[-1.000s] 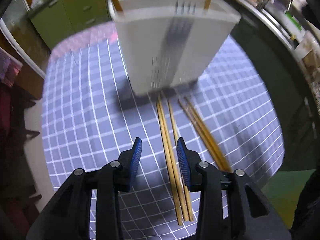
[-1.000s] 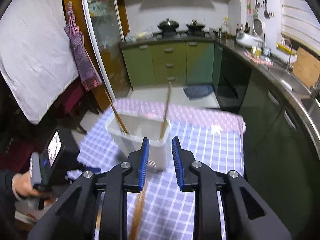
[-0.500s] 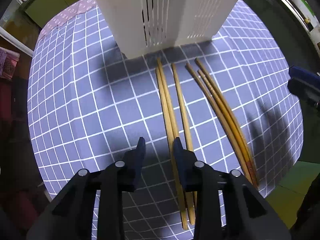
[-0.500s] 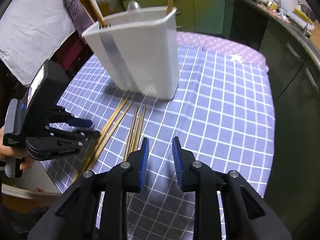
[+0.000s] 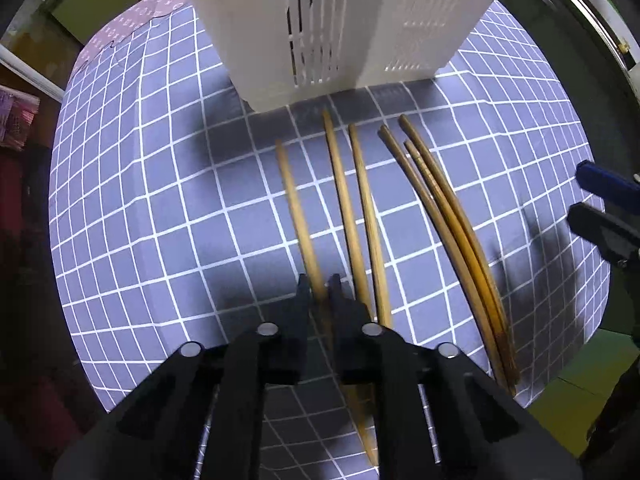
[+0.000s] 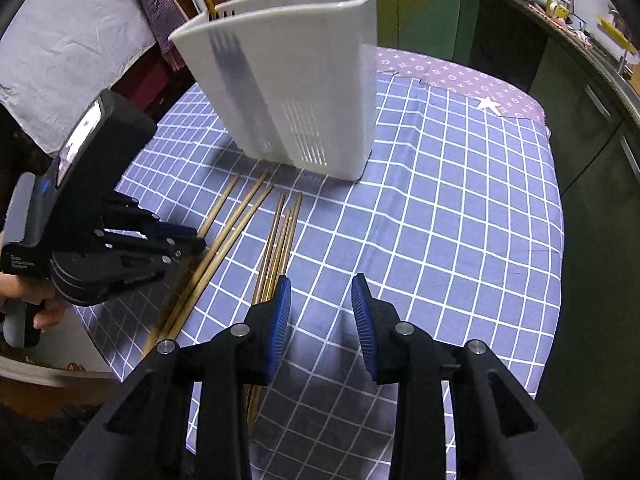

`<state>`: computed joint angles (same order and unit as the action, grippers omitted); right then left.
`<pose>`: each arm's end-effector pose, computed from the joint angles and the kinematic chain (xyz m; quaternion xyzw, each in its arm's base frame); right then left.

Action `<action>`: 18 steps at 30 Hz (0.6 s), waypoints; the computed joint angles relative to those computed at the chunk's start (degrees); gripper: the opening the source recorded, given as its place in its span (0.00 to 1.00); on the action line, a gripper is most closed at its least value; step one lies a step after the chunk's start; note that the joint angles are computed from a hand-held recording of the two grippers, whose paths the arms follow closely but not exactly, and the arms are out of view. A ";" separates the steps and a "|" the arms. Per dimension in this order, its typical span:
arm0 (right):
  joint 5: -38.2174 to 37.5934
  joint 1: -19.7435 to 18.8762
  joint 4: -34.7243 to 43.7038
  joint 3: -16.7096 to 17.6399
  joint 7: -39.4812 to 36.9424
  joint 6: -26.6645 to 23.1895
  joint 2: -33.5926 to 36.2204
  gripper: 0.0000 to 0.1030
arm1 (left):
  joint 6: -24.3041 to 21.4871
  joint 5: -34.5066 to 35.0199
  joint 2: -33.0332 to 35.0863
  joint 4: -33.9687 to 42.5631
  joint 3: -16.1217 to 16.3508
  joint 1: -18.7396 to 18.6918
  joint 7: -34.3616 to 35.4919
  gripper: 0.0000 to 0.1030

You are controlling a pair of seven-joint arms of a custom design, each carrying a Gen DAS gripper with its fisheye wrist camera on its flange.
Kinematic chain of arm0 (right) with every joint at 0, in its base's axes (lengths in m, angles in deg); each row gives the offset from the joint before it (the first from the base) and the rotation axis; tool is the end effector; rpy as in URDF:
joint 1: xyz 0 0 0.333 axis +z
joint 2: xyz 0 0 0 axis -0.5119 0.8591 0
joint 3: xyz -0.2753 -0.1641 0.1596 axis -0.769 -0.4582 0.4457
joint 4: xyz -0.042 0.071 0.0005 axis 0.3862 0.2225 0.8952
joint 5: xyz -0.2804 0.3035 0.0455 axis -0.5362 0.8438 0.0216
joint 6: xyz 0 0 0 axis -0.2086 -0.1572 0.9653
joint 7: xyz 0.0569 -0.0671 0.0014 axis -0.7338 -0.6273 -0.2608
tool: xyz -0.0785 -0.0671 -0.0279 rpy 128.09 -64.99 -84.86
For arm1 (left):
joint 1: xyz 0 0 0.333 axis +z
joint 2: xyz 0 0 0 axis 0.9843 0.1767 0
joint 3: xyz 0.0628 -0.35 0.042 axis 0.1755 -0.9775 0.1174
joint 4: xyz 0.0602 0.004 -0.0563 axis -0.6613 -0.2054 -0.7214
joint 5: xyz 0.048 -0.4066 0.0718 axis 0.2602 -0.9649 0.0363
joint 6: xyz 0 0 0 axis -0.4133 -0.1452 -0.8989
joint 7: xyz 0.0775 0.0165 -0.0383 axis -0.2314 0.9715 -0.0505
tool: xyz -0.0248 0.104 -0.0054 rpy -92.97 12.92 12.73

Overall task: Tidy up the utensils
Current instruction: 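Grasp another bamboo chopstick with the left tool while the right tool approaches the chopsticks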

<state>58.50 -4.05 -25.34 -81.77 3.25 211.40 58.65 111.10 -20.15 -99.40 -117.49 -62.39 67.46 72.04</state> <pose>0.4762 0.3408 0.5786 -0.8985 0.3803 -0.0091 0.2190 0.4271 -0.2441 0.5467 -0.7303 0.6819 -0.0310 0.0289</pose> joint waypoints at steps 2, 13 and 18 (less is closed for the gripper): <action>-0.40 0.07 0.63 0.15 0.16 -0.95 0.75 0.31 | 0.20 0.25 0.25 0.21 -0.13 -0.11 0.33 0.07; -0.51 0.26 6.21 1.91 0.99 -8.00 7.30 0.26 | 3.96 0.44 -7.96 -4.73 0.14 1.06 0.93 0.07; -4.07 1.02 7.35 2.76 3.22 -8.33 8.89 0.22 | 4.59 0.12 -12.27 -6.04 -0.12 1.75 2.10 0.07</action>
<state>54.43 -3.03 -17.99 -79.02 6.47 203.07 67.53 115.70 -20.03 -111.68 -123.53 -62.52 69.21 74.15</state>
